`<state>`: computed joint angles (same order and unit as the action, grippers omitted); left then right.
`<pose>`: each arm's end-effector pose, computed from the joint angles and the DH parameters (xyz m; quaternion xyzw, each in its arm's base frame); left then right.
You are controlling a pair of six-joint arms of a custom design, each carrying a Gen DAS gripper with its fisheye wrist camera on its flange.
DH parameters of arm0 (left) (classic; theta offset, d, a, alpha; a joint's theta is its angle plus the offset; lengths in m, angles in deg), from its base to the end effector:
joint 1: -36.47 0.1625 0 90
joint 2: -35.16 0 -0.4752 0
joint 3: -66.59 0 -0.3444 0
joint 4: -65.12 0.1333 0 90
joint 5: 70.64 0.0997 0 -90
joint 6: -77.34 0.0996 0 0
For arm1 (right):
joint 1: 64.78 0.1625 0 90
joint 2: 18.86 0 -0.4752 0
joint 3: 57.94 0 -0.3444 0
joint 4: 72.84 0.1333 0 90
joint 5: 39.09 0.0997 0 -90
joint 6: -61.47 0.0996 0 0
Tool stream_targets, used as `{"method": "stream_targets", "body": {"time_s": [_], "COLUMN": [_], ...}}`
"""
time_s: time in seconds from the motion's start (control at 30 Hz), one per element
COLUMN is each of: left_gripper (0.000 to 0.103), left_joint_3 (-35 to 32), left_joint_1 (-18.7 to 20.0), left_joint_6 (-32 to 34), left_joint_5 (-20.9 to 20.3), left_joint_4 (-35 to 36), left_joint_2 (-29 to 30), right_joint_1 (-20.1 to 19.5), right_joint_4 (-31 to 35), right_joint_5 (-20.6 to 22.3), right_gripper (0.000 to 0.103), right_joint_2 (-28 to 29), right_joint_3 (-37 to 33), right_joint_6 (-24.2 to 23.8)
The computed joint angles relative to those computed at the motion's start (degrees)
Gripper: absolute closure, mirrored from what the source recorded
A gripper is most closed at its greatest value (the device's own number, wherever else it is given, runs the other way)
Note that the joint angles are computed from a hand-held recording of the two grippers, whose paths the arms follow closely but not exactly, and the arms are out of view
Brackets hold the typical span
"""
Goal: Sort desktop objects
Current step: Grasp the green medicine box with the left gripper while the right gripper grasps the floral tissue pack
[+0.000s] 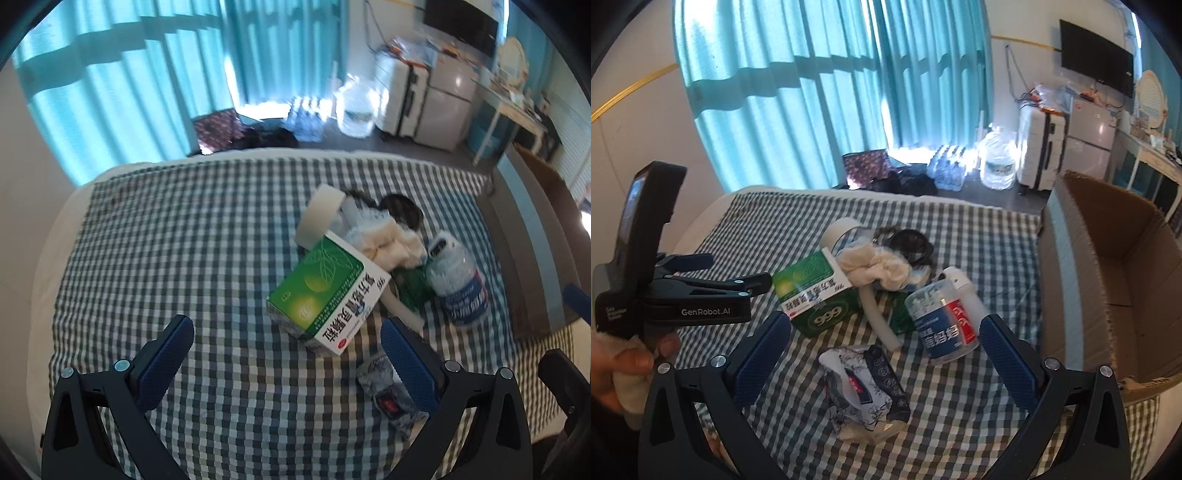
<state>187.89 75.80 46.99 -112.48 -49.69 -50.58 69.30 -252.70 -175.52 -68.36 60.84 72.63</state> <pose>-0.1787 -0.4147 0.3522 0.1980 0.8880 -0.1988 0.3644 0.4251 -0.3511 0.1725 0.1887 -0.8871 0.3253 0.2675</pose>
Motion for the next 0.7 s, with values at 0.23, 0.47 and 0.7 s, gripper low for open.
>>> {"method": "stream_targets", "body": {"time_s": [0.23, 0.47, 0.7], "left_gripper": [0.000, 0.000, 0.000], "left_joint_3": [0.78, 3.70, 4.59], "left_joint_1": [3.25, 3.65, 5.58], "left_joint_6": [7.54, 21.81, 35.46], "left_joint_5": [-0.92, 0.20, -4.25], "left_joint_4": [-6.98, -14.07, -20.92], "left_joint_2": [0.34, 2.84, 6.59], "right_joint_1": [-1.43, -3.71, -5.76], "right_joint_4": [-0.05, 4.16, 7.58], "right_joint_5": [2.98, 7.07, 9.10], "right_gripper": [0.002, 0.012, 0.012], "right_joint_2": [0.97, 2.43, 3.08], "right_joint_3": [0.85, 0.94, 1.10], "right_joint_6": [-2.75, -1.68, 0.15]}}
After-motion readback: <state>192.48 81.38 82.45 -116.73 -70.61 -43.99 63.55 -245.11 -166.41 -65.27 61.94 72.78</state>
